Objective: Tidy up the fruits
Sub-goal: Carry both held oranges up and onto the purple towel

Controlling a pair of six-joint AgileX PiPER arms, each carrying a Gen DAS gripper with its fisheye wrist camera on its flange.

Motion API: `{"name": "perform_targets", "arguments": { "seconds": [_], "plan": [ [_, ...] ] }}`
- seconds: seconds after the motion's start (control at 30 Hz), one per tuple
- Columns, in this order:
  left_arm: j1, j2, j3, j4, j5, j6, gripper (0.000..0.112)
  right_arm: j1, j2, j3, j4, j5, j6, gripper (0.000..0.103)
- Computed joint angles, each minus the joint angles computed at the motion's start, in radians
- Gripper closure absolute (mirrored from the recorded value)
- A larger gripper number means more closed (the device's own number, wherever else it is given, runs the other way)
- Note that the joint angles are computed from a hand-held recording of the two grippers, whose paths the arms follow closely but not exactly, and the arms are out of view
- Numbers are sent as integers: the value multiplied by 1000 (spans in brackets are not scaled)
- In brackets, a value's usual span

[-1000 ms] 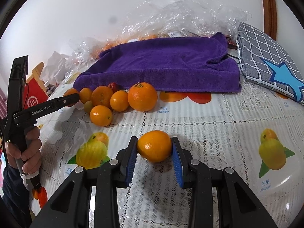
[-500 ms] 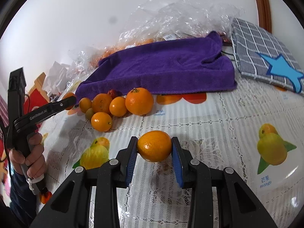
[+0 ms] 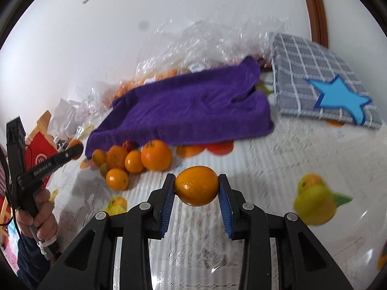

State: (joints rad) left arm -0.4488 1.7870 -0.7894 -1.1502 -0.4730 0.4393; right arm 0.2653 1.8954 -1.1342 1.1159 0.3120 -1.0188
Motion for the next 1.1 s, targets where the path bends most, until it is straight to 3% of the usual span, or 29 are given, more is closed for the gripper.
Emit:
{"name": "perform_targets", "arguments": {
  "seconds": [0.23,0.4,0.67,0.83,0.93,1.1],
  "plan": [
    [1,-25,-84,-187,-6,241,74,14,-5,-130,-175,-15,150,68],
    [-9,21,-228,-336,-37,447,74,22,62,-289,-196,13,179,68],
    [57,144,-423,-440,52,562,74,28,218,-547,-308,52,289,68],
    [87,223,-541,-490,62,622,74,35,306,-702,-401,76,377,68],
    [107,268,-562,-466,80,603,74,29,364,-769,-399,105,399,68],
    [140,299,-573,-554,105,688,74,25,442,-848,-499,168,452,68]
  ]
}}
